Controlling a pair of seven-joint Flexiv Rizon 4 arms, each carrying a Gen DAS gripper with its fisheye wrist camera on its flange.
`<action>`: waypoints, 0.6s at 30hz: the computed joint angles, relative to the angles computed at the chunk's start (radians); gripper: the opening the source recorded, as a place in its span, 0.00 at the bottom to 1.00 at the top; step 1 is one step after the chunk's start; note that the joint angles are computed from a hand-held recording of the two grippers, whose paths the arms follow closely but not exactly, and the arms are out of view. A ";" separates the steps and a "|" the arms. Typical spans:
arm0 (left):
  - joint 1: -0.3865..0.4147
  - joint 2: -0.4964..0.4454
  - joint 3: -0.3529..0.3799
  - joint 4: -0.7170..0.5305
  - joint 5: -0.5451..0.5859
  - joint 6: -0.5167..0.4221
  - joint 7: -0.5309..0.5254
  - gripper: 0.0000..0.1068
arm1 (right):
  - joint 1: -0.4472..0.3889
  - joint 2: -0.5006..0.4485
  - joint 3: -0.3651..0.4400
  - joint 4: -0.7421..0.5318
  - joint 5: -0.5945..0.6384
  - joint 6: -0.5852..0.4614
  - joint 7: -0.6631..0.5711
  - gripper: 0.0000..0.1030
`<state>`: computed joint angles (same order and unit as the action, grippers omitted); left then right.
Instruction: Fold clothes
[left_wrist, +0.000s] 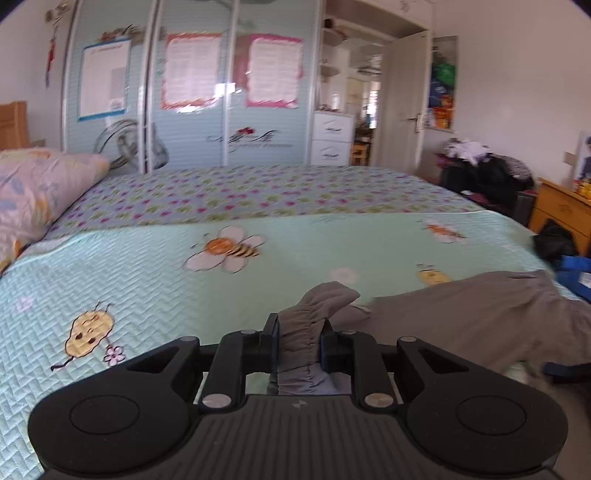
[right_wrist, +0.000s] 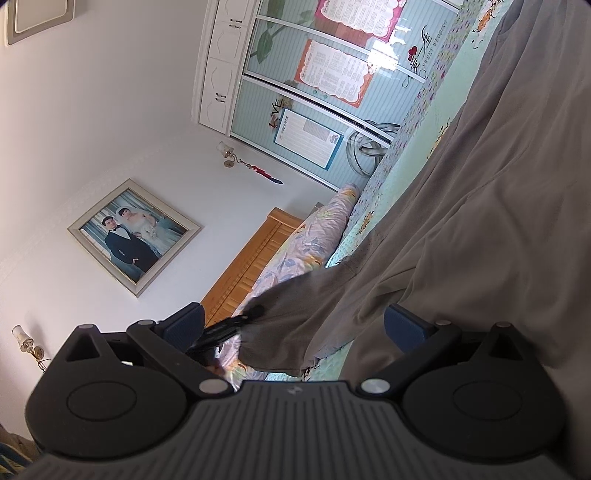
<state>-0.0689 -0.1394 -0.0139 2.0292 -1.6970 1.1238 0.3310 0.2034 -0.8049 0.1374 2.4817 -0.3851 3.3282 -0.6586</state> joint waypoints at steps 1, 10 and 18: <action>-0.005 0.040 0.005 0.033 0.011 -0.018 0.010 0.20 | 0.000 0.000 -0.001 0.001 -0.001 -0.001 -0.001 1.00; -0.082 0.437 0.073 0.353 0.171 -0.158 0.018 0.20 | 0.001 0.013 -0.001 0.010 0.008 -0.025 -0.007 0.99; -0.157 0.662 0.064 0.600 0.292 -0.132 -0.040 0.20 | 0.085 0.140 0.123 0.147 0.248 -0.015 0.077 1.00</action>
<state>-0.2264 0.5228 0.0497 2.6297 -1.4048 0.9921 0.2908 0.2884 -0.6652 0.2608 2.6284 -0.1374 3.3131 -0.5820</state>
